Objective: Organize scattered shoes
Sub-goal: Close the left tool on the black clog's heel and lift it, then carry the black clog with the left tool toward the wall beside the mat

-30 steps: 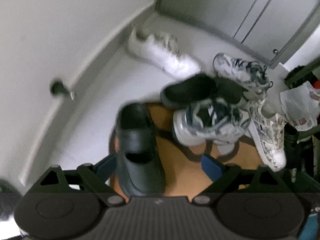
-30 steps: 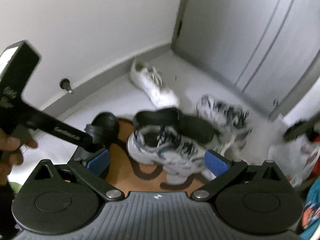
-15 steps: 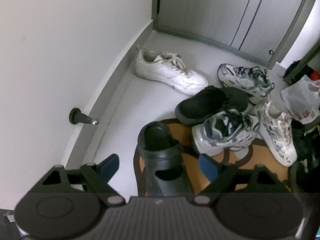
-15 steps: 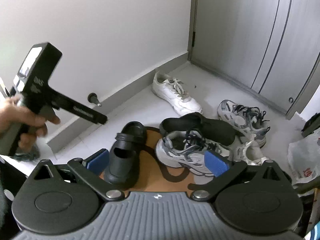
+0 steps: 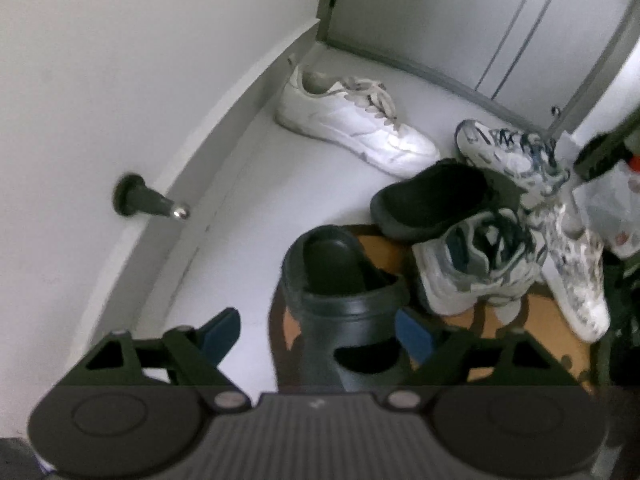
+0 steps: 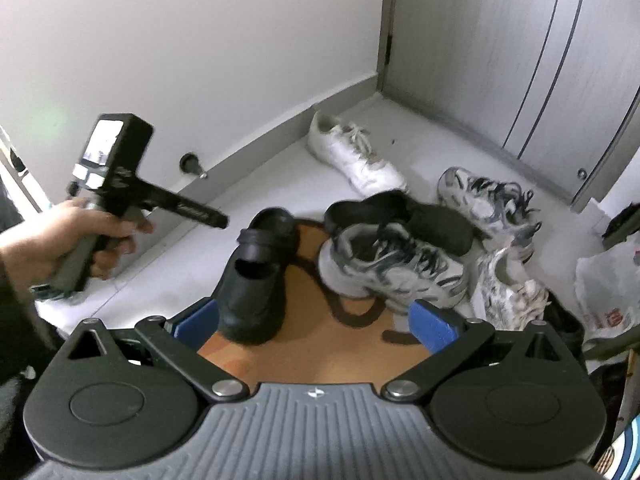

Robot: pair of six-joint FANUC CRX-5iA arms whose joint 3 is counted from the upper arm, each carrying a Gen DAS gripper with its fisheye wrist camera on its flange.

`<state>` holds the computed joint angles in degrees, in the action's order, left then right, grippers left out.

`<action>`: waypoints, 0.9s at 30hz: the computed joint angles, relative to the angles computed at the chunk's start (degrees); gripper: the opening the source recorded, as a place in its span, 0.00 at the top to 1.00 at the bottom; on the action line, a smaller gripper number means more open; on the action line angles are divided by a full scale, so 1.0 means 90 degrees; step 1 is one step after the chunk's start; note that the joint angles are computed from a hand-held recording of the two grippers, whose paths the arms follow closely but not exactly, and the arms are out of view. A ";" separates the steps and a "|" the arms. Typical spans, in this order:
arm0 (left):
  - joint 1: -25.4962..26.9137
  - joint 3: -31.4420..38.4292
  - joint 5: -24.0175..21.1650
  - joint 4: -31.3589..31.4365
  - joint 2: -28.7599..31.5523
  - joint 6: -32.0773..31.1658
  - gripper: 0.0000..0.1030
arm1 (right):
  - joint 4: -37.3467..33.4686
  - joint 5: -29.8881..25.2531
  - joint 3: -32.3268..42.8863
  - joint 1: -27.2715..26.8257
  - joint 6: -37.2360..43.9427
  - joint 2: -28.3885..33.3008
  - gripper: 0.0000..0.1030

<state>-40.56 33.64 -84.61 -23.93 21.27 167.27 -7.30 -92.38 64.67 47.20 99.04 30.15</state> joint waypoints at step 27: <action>0.0095 0.0650 0.0045 0.0159 0.1366 0.0418 0.01 | 0.1107 0.0438 -0.2674 0.0156 -0.0770 -0.1343 0.00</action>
<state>-39.70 39.49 -84.21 -22.50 33.57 171.03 2.66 -88.45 40.60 48.60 92.11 18.06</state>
